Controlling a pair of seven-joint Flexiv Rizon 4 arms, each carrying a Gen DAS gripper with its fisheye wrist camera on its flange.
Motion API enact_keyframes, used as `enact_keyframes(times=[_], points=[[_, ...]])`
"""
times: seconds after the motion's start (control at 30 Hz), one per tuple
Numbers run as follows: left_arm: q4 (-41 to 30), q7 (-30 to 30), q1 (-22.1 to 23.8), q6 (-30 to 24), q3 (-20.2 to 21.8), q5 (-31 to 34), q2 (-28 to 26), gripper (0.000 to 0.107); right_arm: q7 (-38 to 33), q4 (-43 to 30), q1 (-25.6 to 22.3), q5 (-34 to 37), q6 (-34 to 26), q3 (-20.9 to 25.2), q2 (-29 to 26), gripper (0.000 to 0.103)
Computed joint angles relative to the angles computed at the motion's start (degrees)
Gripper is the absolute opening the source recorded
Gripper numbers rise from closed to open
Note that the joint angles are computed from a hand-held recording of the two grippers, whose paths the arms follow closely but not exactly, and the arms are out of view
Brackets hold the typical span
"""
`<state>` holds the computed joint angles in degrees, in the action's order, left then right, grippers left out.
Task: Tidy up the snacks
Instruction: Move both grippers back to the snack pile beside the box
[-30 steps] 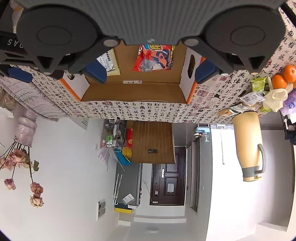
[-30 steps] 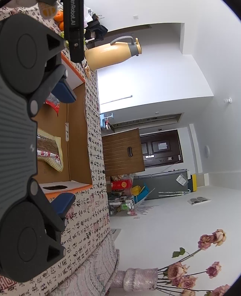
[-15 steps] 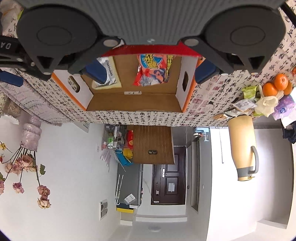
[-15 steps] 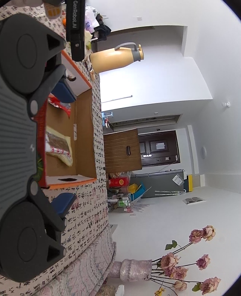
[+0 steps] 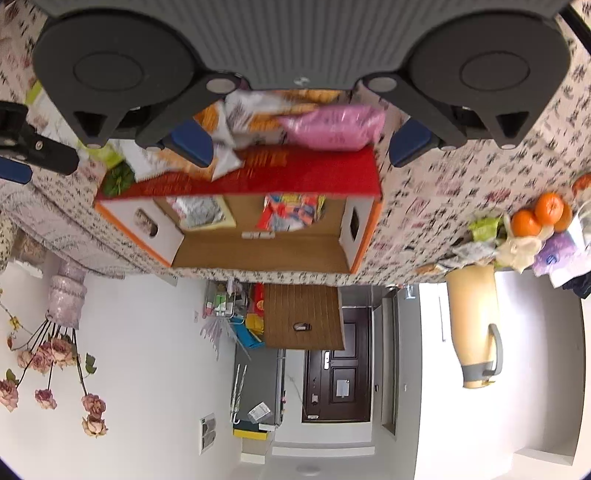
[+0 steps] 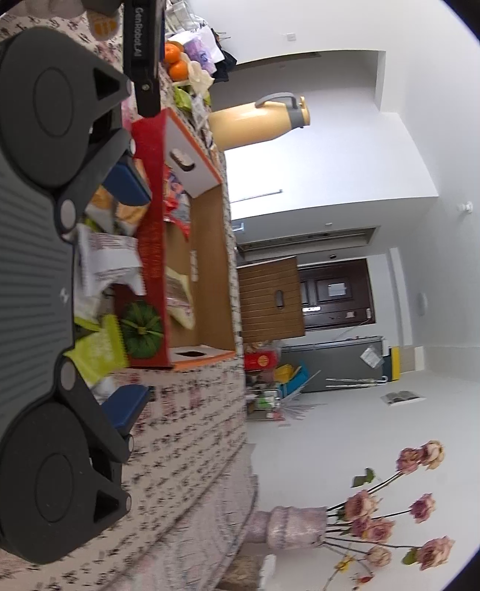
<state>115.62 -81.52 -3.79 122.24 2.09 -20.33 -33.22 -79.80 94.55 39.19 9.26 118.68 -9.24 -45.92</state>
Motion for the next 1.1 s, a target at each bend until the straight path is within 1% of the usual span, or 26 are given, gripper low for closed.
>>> enact_keyframes(times=[0.27,0.4,0.53,0.6,0.63,0.73,0.77,0.83,0.93,1.1], points=[[3.07,-0.25,-0.63,-0.48,0.20,-0.05,0.59,0.103,0.39,6.25,0.01,-0.92,-1.41,2.14,2.24,0.103],[4.02,-0.65,-0.15,-1.34,-0.38,1.13,0.95,0.103,0.31,8.71,2.57,0.40,-2.07,0.12,2.93,0.103],[4.42,-1.07,-0.05,-1.93,-0.56,2.01,1.12,0.103,0.45,9.64,5.26,2.51,-2.32,-2.66,2.96,0.103],[4.57,-1.21,-0.16,-1.97,-0.43,2.17,1.21,0.103,0.20,9.81,6.58,3.49,-2.24,-4.21,2.72,0.099],[4.65,-1.32,-0.14,-1.92,-0.41,2.28,1.25,0.103,-0.12,9.83,7.17,3.78,-2.19,-4.95,2.53,0.094],[4.61,-1.34,-0.33,-2.28,-0.16,2.14,1.22,0.103,-1.96,9.65,9.71,4.49,-3.30,-8.57,1.73,0.083],[4.59,-1.37,-0.35,-2.37,-0.14,2.16,1.18,0.103,-2.49,9.56,9.87,4.11,-3.66,-9.08,1.61,0.083],[4.51,-1.28,-0.54,-2.64,0.04,2.00,1.18,0.103,-3.82,9.39,9.18,2.10,-4.53,-8.98,1.56,0.083],[4.39,-1.34,-0.51,-3.03,0.00,2.06,1.11,0.103,-5.46,8.80,6.23,-1.88,-5.27,-6.52,1.53,0.083],[4.31,-1.10,-1.24,-3.37,0.61,1.40,1.08,0.103,-7.47,7.55,4.30,-5.86,-6.48,-5.45,0.41,0.084]])
